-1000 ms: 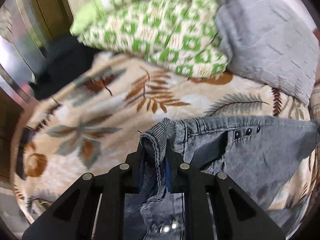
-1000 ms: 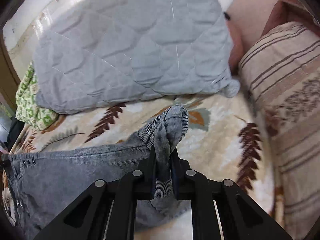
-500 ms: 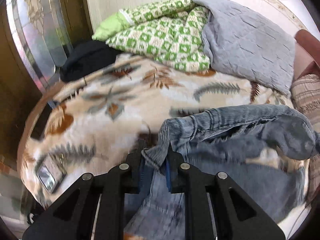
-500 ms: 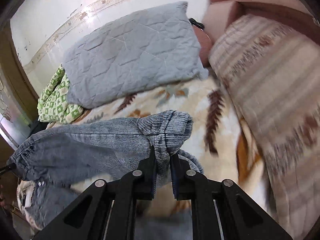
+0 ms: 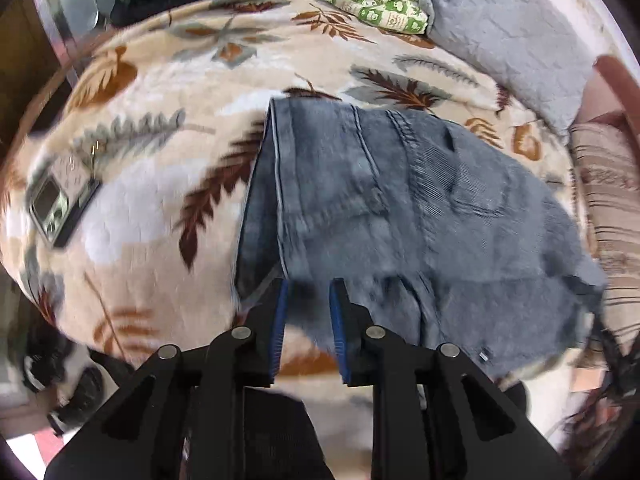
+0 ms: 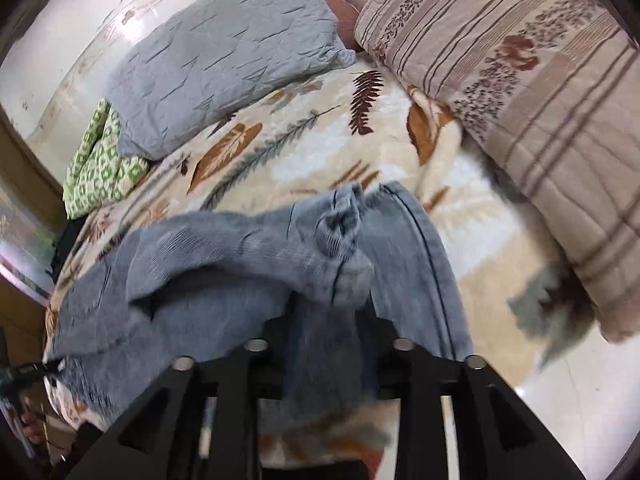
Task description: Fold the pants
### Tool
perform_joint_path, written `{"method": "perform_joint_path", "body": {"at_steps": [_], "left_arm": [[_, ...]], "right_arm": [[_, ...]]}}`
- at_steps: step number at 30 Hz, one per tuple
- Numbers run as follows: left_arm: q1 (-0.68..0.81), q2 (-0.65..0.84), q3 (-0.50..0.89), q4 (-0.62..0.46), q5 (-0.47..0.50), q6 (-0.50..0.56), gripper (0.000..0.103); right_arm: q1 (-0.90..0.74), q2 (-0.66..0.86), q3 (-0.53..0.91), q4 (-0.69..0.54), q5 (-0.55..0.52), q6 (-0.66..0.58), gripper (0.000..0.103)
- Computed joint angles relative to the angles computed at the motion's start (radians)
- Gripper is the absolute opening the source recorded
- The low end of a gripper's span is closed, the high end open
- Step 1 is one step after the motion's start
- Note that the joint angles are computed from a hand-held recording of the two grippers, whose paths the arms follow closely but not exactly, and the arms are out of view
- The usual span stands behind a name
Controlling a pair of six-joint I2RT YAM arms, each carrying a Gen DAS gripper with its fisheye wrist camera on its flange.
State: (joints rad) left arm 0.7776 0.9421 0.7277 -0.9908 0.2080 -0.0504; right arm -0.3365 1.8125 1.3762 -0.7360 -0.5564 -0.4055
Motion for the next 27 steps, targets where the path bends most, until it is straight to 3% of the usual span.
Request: {"method": "perform_joint_path", "body": {"at_steps": [3,4,8,12,22,26,27], "left_arm": [[0.108,-0.035,0.007,-0.083,0.174,0.017,0.067],[0.112,-0.039,0.006,-0.086,0.201,-0.003,0.071],[0.099,-0.041,0.028,-0.154,0.301,-0.040,0.071],[-0.017,-0.014,0.020,-0.057,0.235,-0.150,0.076],[-0.133,0.213,0.001,0.174,0.271,-0.362,0.076],[-0.174,0.274,0.020,0.246,0.230,-0.411,0.076],[-0.180,0.282,0.029,0.256,0.212,-0.415,0.069]], "right_arm": [[0.005,-0.068,-0.047,-0.050,-0.031,-0.033,0.060],[0.017,-0.085,-0.062,-0.063,-0.048,-0.033,0.063],[0.121,-0.113,-0.100,-0.173,-0.091,-0.045,0.068],[0.210,-0.120,-0.146,-0.161,-0.142,-0.036,0.072],[0.286,0.033,-0.099,0.075,-0.284,0.412,0.077],[0.307,0.063,-0.114,0.214,-0.308,0.563,0.077],[0.313,0.072,-0.115,0.243,-0.309,0.585,0.075]]}}
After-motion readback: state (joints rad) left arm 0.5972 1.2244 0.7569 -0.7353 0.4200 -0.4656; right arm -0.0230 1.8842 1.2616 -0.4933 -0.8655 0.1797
